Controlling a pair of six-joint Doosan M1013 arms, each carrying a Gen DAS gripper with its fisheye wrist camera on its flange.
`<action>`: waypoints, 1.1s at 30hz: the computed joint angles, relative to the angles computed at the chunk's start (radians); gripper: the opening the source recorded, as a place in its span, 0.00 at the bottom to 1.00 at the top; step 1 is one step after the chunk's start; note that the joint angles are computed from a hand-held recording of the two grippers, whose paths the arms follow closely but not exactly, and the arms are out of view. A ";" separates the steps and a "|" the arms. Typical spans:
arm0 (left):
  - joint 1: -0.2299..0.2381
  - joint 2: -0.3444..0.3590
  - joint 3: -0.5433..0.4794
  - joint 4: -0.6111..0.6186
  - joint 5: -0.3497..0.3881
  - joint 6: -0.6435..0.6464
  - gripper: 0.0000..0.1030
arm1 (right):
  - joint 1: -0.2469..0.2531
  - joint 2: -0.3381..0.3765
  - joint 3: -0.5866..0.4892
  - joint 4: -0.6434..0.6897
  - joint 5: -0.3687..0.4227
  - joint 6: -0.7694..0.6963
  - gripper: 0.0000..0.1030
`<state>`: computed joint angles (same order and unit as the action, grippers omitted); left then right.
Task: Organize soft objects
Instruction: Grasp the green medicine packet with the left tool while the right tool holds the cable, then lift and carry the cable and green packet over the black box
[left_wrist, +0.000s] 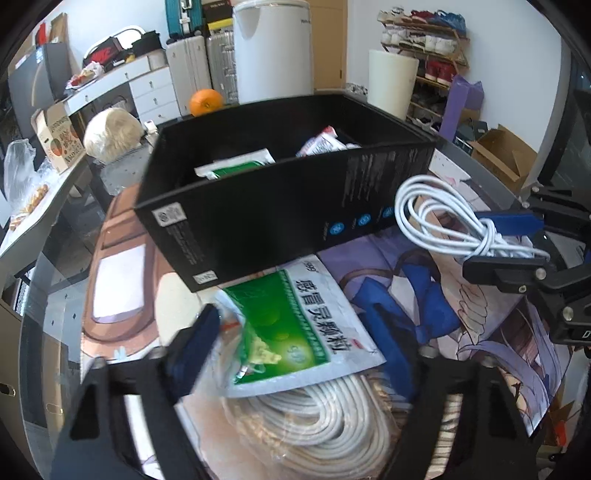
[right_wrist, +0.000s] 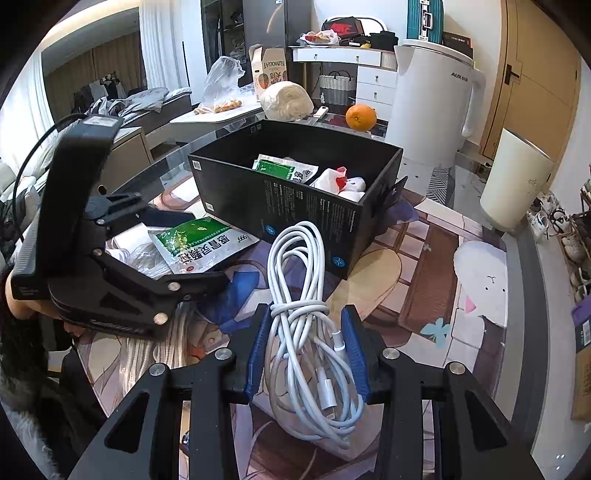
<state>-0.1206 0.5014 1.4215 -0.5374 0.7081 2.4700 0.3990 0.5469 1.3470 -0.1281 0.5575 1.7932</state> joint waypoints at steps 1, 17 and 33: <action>0.000 0.000 0.001 -0.004 0.001 0.003 0.71 | 0.000 0.000 0.001 0.001 0.000 -0.002 0.38; 0.023 -0.023 0.037 -0.148 -0.017 0.124 0.53 | 0.000 0.001 -0.002 0.011 0.002 -0.014 0.38; 0.073 -0.060 0.073 -0.394 -0.035 0.289 0.53 | 0.011 -0.025 0.015 -0.029 -0.047 0.006 0.38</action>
<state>-0.0472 0.4414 1.4942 -0.9310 0.6731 2.7587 0.4104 0.5221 1.3618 -0.1568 0.5101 1.7990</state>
